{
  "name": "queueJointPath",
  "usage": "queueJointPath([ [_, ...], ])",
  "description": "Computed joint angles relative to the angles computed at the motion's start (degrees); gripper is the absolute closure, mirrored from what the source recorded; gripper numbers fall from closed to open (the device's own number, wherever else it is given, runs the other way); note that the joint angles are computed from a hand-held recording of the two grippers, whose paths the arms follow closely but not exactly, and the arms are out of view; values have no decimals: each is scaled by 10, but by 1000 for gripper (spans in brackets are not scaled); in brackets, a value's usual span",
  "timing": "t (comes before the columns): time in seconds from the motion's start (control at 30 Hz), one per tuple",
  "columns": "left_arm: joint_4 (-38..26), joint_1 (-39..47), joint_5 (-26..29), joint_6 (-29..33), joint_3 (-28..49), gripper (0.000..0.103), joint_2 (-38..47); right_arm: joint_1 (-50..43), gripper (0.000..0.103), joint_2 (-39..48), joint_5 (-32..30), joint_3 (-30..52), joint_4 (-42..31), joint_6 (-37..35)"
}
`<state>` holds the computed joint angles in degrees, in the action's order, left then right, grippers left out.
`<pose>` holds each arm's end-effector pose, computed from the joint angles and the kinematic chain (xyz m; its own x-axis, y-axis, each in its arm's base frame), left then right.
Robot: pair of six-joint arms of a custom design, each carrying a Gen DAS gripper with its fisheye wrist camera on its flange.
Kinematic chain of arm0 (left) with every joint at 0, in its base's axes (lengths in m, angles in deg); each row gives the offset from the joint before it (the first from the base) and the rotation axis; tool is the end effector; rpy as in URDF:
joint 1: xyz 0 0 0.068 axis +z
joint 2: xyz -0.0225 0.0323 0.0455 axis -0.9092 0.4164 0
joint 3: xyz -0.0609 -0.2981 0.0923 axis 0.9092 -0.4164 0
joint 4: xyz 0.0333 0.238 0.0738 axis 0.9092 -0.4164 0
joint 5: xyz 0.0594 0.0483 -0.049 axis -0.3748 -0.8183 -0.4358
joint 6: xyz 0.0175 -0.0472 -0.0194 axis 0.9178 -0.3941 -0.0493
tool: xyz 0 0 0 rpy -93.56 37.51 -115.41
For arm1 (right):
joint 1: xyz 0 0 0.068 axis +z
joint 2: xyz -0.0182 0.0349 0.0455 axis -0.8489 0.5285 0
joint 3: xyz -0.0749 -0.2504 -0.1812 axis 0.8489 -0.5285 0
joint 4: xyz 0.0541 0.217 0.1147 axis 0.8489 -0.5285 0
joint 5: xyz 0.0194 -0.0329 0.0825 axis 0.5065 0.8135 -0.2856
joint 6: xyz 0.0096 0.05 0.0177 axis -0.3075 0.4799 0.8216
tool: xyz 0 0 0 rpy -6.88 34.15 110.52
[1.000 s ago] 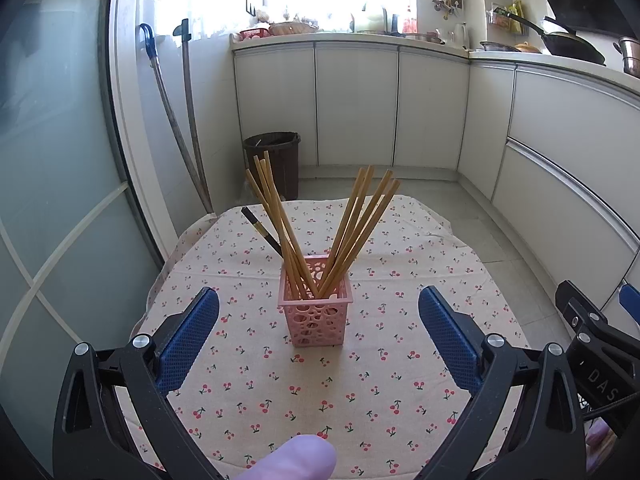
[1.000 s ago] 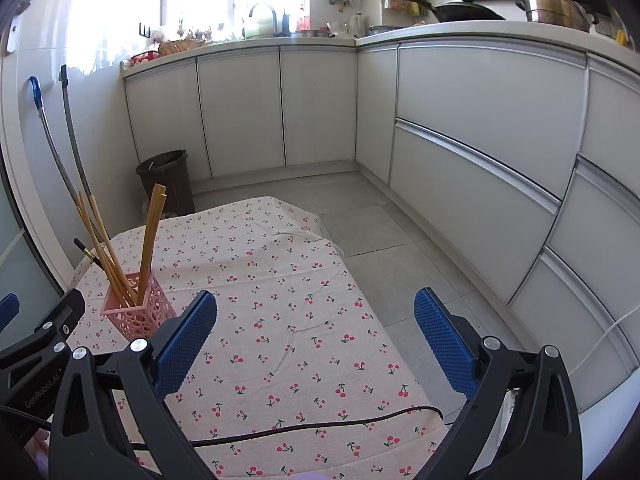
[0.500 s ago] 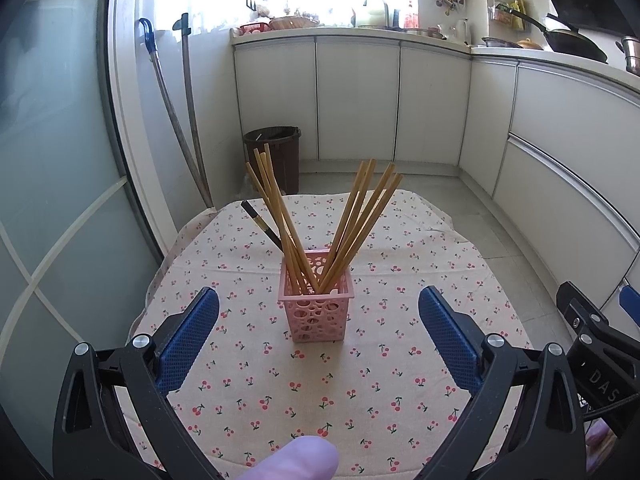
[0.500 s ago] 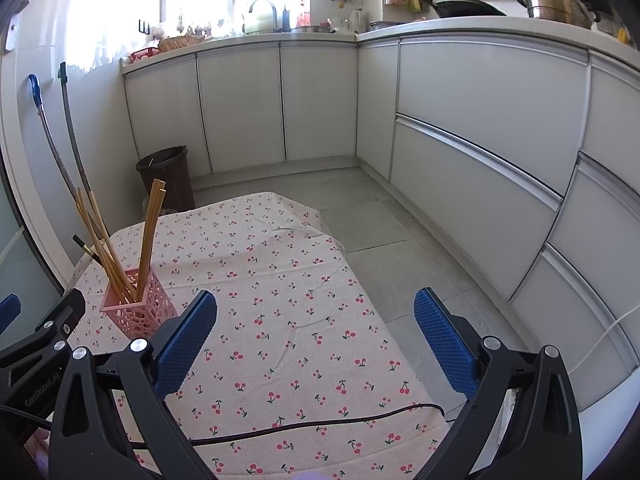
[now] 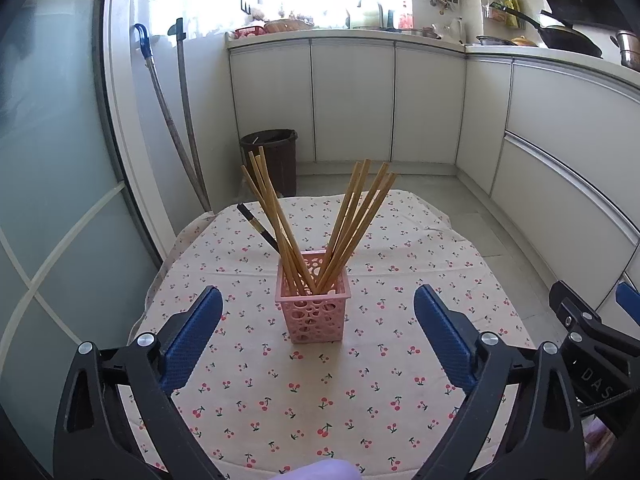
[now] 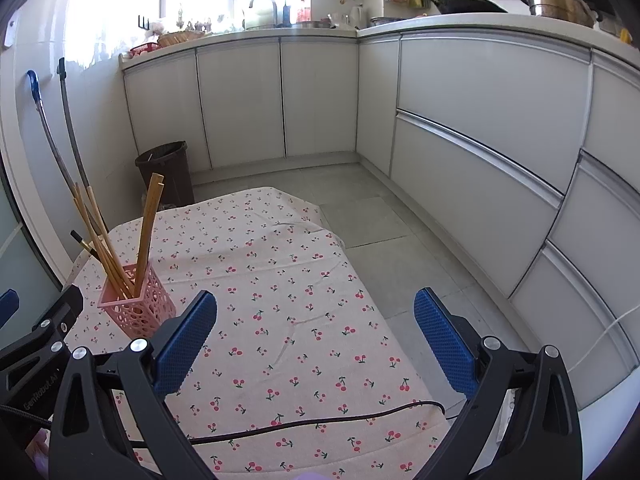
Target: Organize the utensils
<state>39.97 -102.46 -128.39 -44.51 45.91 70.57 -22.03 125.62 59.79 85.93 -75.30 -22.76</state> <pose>0.2654 -0.1708 0.3188 -0.5609 -0.0847 -0.8236 -0.2389 0.9690 0.0630 0.2811 0.1835 0.3066 -0.5799 0.0724 -0.8115 0.0451 0.9974 0.0567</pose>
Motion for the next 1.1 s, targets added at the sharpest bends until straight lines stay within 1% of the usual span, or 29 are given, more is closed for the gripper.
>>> queueJointPath([
  [0.13,3,0,5,4,-1,17,-2,-2,7,2,-1,2,-4,2],
  [0.33,20,-13,-11,22,-8,28,-1,-3,7,6,-3,6,-11,4],
  [0.4,27,-14,-9,28,-11,28,-3,-4,7,5,-4,4,-10,3],
  [0.43,29,-14,-9,29,-11,27,-3,-4,7,5,-5,4,-10,4],
  [0.53,27,-13,-17,24,-10,6,-3,-6,7,5,-7,4,-10,3],
  [0.67,15,-17,-38,13,-4,7,2,-7,7,5,-8,3,-9,2],
  [1.1,-4,-8,-23,3,3,7,5,-6,7,4,-9,1,-9,0],
])
